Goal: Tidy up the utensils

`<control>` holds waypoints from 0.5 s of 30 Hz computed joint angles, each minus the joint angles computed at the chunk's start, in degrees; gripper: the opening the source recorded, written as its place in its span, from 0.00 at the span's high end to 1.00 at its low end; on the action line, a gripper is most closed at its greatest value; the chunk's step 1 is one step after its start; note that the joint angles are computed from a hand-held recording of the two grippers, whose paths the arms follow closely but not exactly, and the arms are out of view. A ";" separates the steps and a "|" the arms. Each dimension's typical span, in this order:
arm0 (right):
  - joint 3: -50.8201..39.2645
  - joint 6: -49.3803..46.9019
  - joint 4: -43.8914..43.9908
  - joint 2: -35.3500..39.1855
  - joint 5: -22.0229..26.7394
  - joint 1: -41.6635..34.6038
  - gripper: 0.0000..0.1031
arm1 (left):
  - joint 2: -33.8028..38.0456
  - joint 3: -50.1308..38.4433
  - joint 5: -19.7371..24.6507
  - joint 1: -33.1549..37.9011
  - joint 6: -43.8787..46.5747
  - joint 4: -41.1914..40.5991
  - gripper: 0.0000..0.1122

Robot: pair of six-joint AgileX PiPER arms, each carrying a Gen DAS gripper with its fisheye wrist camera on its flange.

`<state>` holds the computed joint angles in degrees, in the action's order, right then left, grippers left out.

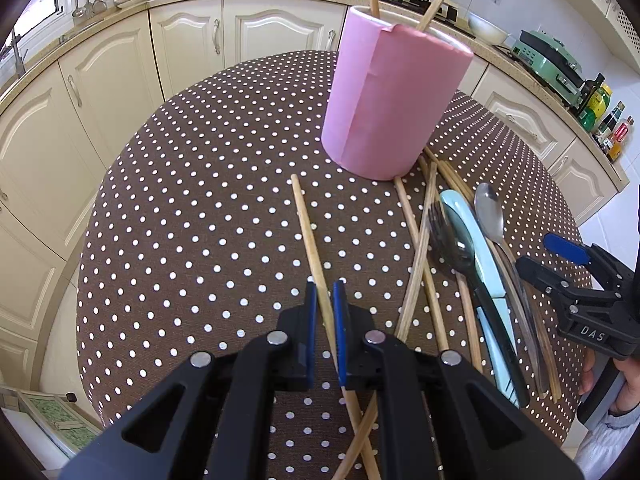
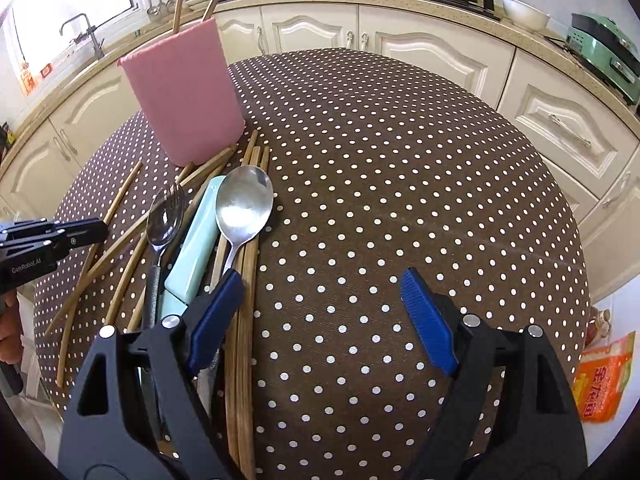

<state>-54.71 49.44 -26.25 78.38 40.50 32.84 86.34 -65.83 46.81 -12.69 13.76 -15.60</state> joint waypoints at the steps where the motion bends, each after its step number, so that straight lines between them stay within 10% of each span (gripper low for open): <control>1: -0.59 0.13 -0.46 0.42 0.69 0.38 0.22 | 0.02 0.01 -0.04 -0.05 -0.07 0.04 0.93; 15: -7.56 -5.34 1.09 4.95 6.79 0.66 0.22 | 0.12 -0.05 -0.03 0.07 0.07 -0.03 0.93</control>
<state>-62.27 44.10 -25.16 83.33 47.29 33.50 86.46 -65.88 46.78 -12.63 13.84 -15.63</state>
